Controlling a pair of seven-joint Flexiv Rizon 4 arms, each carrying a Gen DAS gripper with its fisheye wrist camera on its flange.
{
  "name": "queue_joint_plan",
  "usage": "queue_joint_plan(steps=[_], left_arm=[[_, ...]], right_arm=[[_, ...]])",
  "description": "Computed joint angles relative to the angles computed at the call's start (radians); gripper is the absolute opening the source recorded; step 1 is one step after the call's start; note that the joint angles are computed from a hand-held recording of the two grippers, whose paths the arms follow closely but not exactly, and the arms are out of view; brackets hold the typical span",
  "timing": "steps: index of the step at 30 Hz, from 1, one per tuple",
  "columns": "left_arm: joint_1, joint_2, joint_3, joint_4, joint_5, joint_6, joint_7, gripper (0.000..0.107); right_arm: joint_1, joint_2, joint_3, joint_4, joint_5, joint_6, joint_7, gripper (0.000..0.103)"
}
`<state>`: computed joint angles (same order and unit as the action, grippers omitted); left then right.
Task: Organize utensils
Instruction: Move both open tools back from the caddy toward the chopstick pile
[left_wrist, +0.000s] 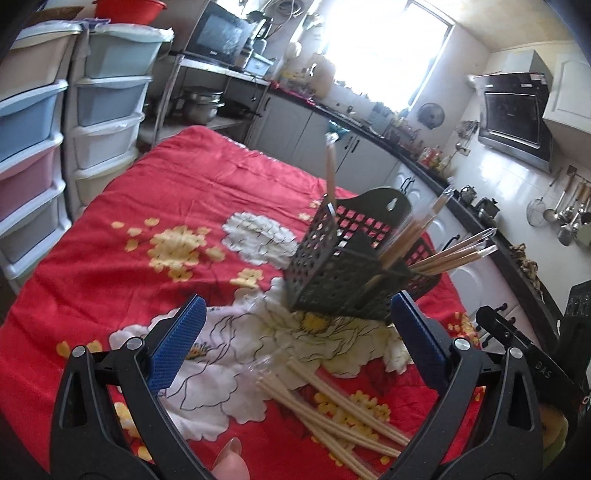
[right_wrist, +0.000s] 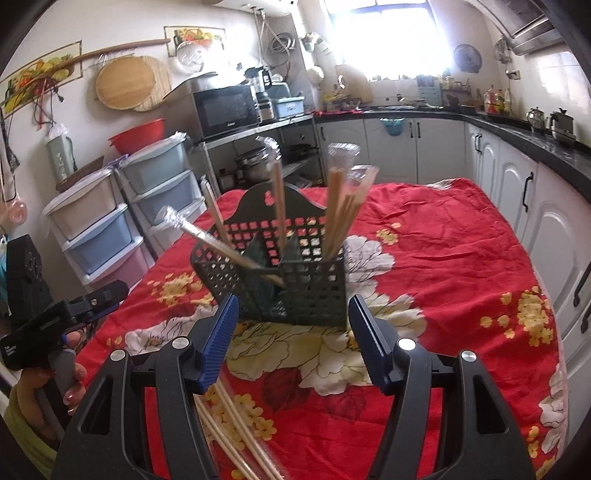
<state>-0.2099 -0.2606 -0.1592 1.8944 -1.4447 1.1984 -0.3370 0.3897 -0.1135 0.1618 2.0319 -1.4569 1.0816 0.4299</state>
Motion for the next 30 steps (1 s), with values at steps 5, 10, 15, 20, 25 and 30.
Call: queue_joint_plan(steps=[5, 10, 15, 20, 25, 30], left_arm=[[0.006, -0.008, 0.004, 0.009, 0.040, 0.011, -0.025, 0.092], [0.015, -0.013, 0.004, 0.020, 0.081, 0.021, -0.053, 0.092], [0.034, -0.025, 0.005, 0.023, 0.143, 0.015, -0.108, 0.092], [0.063, -0.041, 0.005, 0.023, 0.213, -0.014, -0.185, 0.092], [0.101, -0.061, 0.008, 0.015, 0.295, -0.087, -0.293, 0.091], [0.132, -0.076, 0.005, 0.004, 0.343, -0.174, -0.355, 0.073]], right_arm=[[0.009, -0.035, -0.004, -0.022, 0.023, 0.037, -0.048, 0.060], [0.029, -0.069, -0.012, -0.047, 0.060, 0.062, -0.109, 0.060], [0.052, -0.106, -0.021, -0.071, 0.132, 0.085, -0.205, 0.060], [0.085, -0.150, -0.029, -0.099, 0.234, 0.092, -0.329, 0.060], [0.119, -0.187, -0.037, -0.121, 0.343, 0.098, -0.451, 0.059], [0.145, -0.223, -0.050, -0.142, 0.441, 0.125, -0.547, 0.056]])
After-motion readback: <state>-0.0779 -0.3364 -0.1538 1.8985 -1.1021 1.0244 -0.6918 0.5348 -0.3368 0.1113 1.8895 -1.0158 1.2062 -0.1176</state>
